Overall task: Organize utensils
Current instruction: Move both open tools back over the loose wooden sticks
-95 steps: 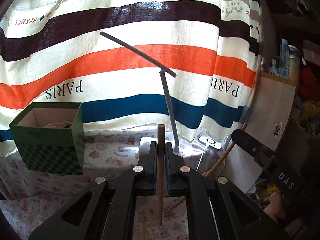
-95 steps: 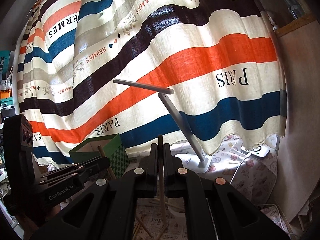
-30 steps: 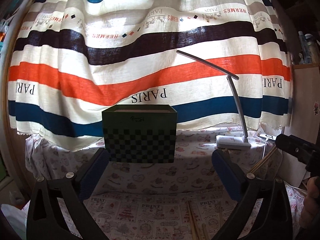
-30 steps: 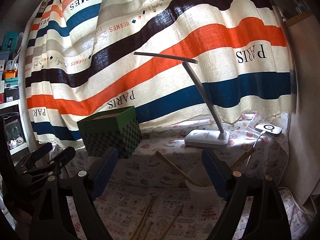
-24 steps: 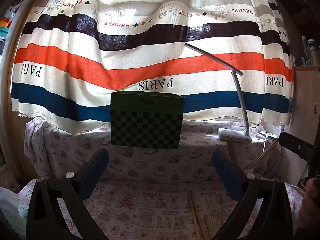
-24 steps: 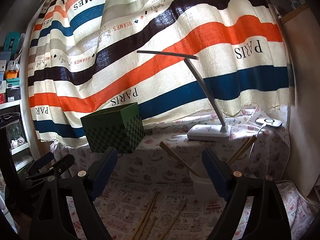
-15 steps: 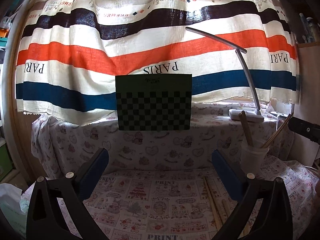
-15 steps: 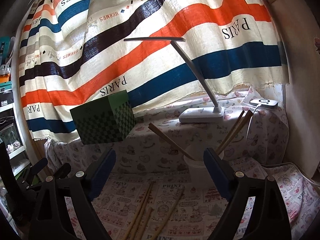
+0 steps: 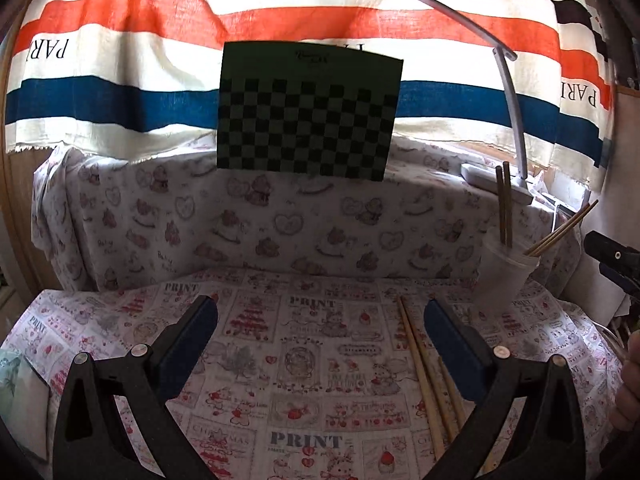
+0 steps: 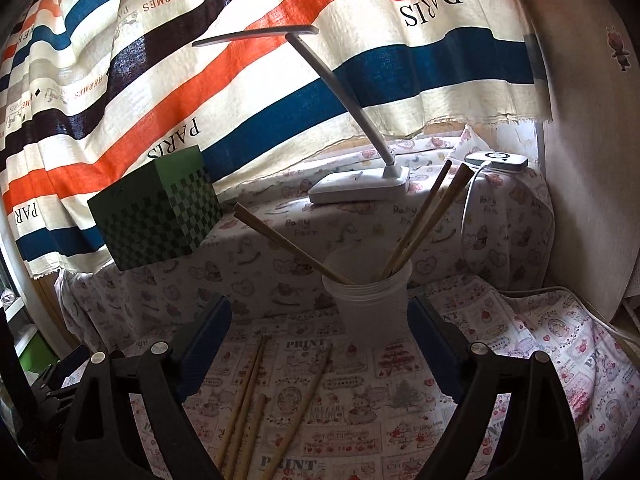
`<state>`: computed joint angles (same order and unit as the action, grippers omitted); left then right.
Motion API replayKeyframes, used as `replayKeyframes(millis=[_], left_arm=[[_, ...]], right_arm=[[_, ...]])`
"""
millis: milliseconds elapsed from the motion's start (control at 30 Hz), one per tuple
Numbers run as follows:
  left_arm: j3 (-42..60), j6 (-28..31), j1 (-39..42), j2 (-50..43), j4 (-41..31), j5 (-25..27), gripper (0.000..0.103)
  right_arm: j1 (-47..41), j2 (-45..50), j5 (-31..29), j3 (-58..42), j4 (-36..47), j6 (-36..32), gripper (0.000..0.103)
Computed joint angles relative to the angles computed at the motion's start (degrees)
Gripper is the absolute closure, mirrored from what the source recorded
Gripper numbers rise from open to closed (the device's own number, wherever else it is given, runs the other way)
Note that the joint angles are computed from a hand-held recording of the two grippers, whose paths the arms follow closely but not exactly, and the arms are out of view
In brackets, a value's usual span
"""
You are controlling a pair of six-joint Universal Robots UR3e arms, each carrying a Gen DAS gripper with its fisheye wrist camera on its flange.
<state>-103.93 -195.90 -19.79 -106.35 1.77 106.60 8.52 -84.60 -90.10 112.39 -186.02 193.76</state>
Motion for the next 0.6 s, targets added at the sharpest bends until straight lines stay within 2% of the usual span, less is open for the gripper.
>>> replayKeyframes(millis=[200, 367, 533, 600], left_arm=[[3.2, 0.2, -0.5, -2.4, -5.3, 2.4, 0.001], [2.2, -3.4, 3.6, 0.3, -10.6, -3.8, 0.001], [4.0, -1.7, 3.1, -0.8, -13.3, -0.7, 0.001], [4.4, -1.4, 2.8, -1.0, -14.1, -0.6, 0.001]], right_arm=[[1.4, 1.8, -1.6, -2.4, 3.1, -1.3, 0.012], [2.9, 5.1, -2.8, -7.2, 10.4, -2.8, 0.012], [5.5, 8.5, -6.0, -10.9, 14.2, -4.6, 0.012], [5.7, 9.0, -5.3, -11.4, 15.0, -5.1, 0.012]])
